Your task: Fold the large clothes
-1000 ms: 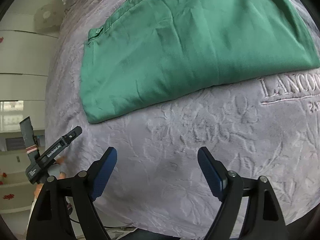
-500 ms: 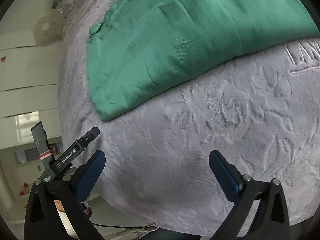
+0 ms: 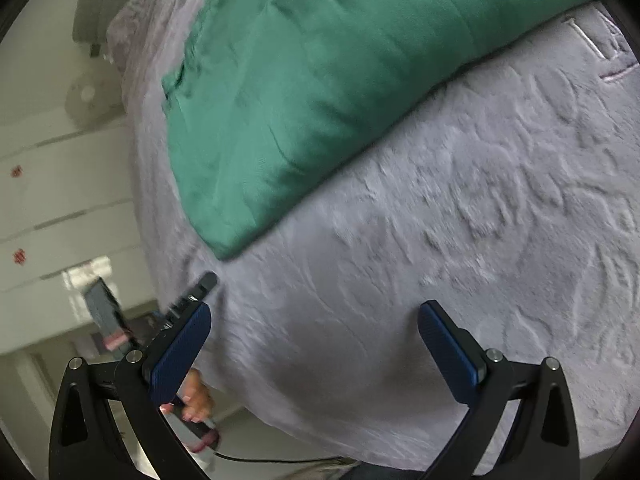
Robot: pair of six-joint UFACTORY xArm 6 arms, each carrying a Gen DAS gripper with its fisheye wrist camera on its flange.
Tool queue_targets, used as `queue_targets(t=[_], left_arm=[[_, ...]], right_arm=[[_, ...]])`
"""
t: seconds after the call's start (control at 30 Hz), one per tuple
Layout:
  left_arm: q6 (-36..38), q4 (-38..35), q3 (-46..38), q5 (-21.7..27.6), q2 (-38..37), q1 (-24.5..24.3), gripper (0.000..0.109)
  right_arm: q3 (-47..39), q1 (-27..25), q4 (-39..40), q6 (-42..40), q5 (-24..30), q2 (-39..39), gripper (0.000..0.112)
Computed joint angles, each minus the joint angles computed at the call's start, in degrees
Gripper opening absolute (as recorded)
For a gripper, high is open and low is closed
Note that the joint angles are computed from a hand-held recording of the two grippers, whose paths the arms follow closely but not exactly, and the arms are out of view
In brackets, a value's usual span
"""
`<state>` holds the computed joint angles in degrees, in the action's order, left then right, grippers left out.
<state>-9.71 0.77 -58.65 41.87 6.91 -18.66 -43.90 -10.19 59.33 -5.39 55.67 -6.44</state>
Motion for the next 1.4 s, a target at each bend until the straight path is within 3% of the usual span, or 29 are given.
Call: queue_targets(t=[0.43,0.67,0.73,0.77,0.8,0.87,1.03,1.1,1.17,1.23,1.27,1.4], left_arm=[[9.8,-19.2,-4.9,-7.2,6.6,3.9,0.103],[15.7,-30.1,-10.0,-4.2,10.7,3.9,0.103],[19.6,-35.3,-12.5,-1.9,12.4,4.2,0.103],[22.0,-38.4,-14.3,-0.1,13.5,4.6,0.103],[23.6,-40.3,-15.8,1.3,14.5,4.8,0.103],[27.3,-45.3,-20.1,5.3,17.5,5.3,0.103],[32.9,-55.9,-32.2,18.3,26.1,6.6,0.103],[33.1,-56.5,-34.2,20.3,27.4,6.4,0.103],[31.2,-53.9,-37.1,19.2,29.3,4.3,0.087],[27.5,-47.0,-39.1,16.9,30.5,2.2,0.029],[26.2,-44.9,-39.2,16.3,30.7,1.7,0.022],[25.6,-42.7,-36.8,12.2,28.9,0.4,0.016]], right_arm=[[-9.0,3.5,23.9,-16.1,-3.0,15.3,0.103],[-13.7,6.6,34.5,-20.8,-4.7,20.5,0.103],[-13.8,6.2,34.8,-19.9,-3.5,20.7,0.084],[-13.8,5.7,33.7,-18.8,-2.5,20.7,0.037],[-14.0,5.2,32.5,-18.2,-1.6,20.8,0.017],[-13.3,3.9,34.2,-21.5,0.3,19.7,0.011],[-13.7,2.8,32.4,-26.1,1.5,16.3,0.011],[-13.8,2.5,31.5,-26.6,2.1,15.9,0.011],[-14.1,2.9,29.8,-26.6,1.9,16.1,0.011],[-14.2,2.9,26.0,-25.2,3.0,16.5,0.012],[-14.8,2.6,22.5,-23.7,4.5,16.9,0.016],[-14.0,0.4,10.5,-21.3,8.8,14.3,0.019]])
